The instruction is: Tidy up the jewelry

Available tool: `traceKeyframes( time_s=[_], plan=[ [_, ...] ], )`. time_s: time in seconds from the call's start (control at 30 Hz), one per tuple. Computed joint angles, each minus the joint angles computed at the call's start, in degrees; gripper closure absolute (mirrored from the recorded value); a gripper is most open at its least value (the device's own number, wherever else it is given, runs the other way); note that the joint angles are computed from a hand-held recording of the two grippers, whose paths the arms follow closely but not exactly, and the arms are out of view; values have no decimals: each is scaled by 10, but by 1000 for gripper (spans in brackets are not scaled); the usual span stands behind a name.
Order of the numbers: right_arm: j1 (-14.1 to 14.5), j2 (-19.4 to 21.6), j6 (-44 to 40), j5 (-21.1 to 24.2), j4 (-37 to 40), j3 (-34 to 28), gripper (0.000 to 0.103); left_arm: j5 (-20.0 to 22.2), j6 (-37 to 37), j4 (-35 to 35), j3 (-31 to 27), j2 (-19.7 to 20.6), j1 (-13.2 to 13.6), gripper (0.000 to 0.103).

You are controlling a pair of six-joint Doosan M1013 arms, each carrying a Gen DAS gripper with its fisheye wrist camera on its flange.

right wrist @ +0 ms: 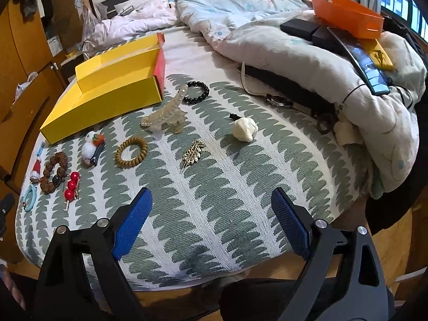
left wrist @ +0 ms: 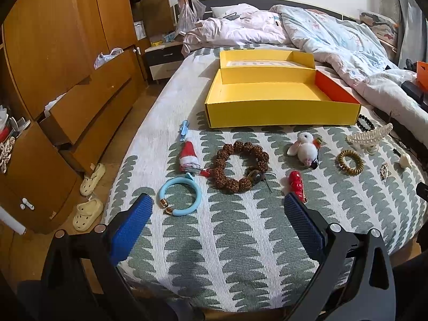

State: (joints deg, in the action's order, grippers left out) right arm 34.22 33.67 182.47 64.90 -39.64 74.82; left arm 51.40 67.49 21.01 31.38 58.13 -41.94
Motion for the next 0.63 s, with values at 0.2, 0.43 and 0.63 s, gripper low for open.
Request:
traceKeyframes(
  time_s=[0.2,0.43,0.63],
  plan=[
    [0,3,-5,6,2,-4,12,0,-1,1,0,0,0,6],
    [0,7,-11,12,5,-9,12,17,13,-24,-14,5,3,6],
    [0,11,-20,16,8,-15,12,22,14,-32,-18,7,4,6]
  ],
)
